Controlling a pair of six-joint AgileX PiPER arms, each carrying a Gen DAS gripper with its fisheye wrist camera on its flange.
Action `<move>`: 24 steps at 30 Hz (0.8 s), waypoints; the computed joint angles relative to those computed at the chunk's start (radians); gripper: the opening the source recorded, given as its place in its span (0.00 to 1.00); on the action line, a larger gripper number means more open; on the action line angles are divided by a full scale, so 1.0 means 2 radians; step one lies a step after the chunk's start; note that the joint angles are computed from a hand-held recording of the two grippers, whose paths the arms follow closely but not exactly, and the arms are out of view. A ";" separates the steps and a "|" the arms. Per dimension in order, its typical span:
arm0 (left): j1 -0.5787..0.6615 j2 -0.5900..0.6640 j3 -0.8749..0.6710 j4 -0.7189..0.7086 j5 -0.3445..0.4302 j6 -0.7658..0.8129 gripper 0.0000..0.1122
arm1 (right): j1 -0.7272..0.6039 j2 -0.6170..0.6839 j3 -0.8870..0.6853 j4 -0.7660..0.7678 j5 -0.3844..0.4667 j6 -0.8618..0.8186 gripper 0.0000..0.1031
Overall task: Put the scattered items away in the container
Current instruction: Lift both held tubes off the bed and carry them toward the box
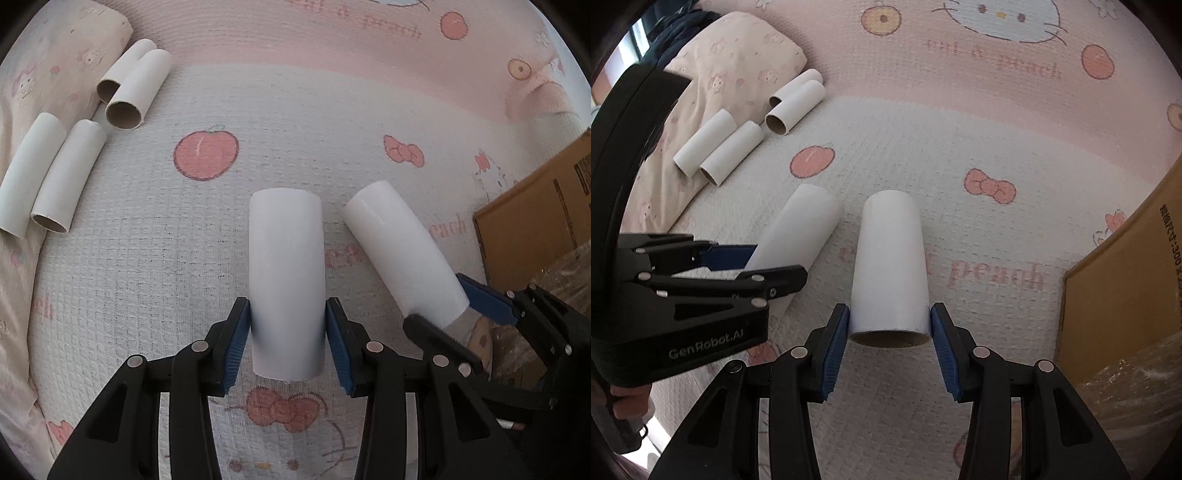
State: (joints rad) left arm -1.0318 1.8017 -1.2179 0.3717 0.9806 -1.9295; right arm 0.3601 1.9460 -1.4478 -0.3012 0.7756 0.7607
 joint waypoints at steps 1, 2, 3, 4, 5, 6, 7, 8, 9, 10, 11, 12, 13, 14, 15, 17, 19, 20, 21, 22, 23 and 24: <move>0.001 -0.003 0.003 0.002 -0.003 -0.004 0.41 | 0.001 0.003 -0.005 0.000 0.004 -0.005 0.42; 0.002 -0.007 0.009 0.004 -0.007 -0.008 0.41 | 0.001 0.004 -0.009 0.001 0.007 -0.009 0.42; 0.002 -0.012 0.016 0.007 -0.012 -0.013 0.42 | 0.002 0.004 -0.009 -0.001 0.005 -0.009 0.42; 0.003 -0.017 0.023 0.009 -0.018 -0.016 0.42 | 0.003 0.004 -0.009 -0.003 0.002 -0.009 0.43; 0.005 -0.022 0.030 0.011 -0.024 -0.018 0.42 | 0.003 0.004 -0.010 -0.003 0.000 -0.010 0.43; 0.006 -0.025 0.036 0.013 -0.030 -0.020 0.42 | 0.003 0.006 -0.013 -0.003 0.001 -0.009 0.45; 0.007 -0.028 0.042 0.015 -0.037 -0.021 0.42 | 0.002 0.010 -0.019 -0.003 0.004 -0.007 0.46; 0.008 -0.031 0.048 0.017 -0.045 -0.022 0.42 | 0.000 0.014 -0.024 0.001 0.007 -0.007 0.46; 0.009 -0.032 0.053 0.019 -0.055 -0.021 0.42 | -0.002 0.018 -0.029 0.006 0.010 -0.009 0.46; 0.011 -0.034 0.060 0.019 -0.064 -0.018 0.42 | -0.005 0.023 -0.035 0.012 0.012 -0.013 0.46; 0.012 -0.039 0.069 0.019 -0.073 -0.015 0.42 | -0.007 0.028 -0.041 0.018 0.015 -0.017 0.46; 0.014 -0.042 0.075 0.016 -0.080 -0.009 0.42 | -0.009 0.034 -0.048 0.021 0.019 -0.018 0.46; 0.017 -0.040 0.076 0.014 -0.084 -0.002 0.42 | -0.009 0.039 -0.055 0.021 0.024 -0.017 0.46; 0.019 -0.039 0.077 0.012 -0.088 0.006 0.42 | -0.010 0.045 -0.062 0.022 0.030 -0.018 0.46; 0.022 -0.037 0.076 0.012 -0.090 0.013 0.42 | -0.012 0.051 -0.069 0.024 0.034 -0.020 0.46; 0.028 -0.031 0.073 0.015 -0.095 0.025 0.41 | -0.015 0.061 -0.082 0.031 0.042 -0.026 0.46; 0.032 -0.031 0.076 0.017 -0.104 0.026 0.41 | -0.020 0.069 -0.091 0.039 0.045 -0.030 0.46; 0.034 -0.033 0.080 0.019 -0.112 0.024 0.41 | -0.022 0.072 -0.095 0.044 0.046 -0.033 0.46; 0.035 -0.035 0.085 0.021 -0.117 0.021 0.41 | -0.024 0.076 -0.100 0.049 0.047 -0.036 0.46; 0.035 -0.037 0.088 0.023 -0.120 0.020 0.41 | -0.026 0.080 -0.106 0.053 0.050 -0.038 0.46; 0.035 -0.037 0.089 0.025 -0.121 0.021 0.41 | -0.028 0.084 -0.110 0.056 0.053 -0.038 0.46; 0.035 -0.036 0.088 0.026 -0.122 0.022 0.41 | -0.029 0.088 -0.115 0.059 0.056 -0.039 0.46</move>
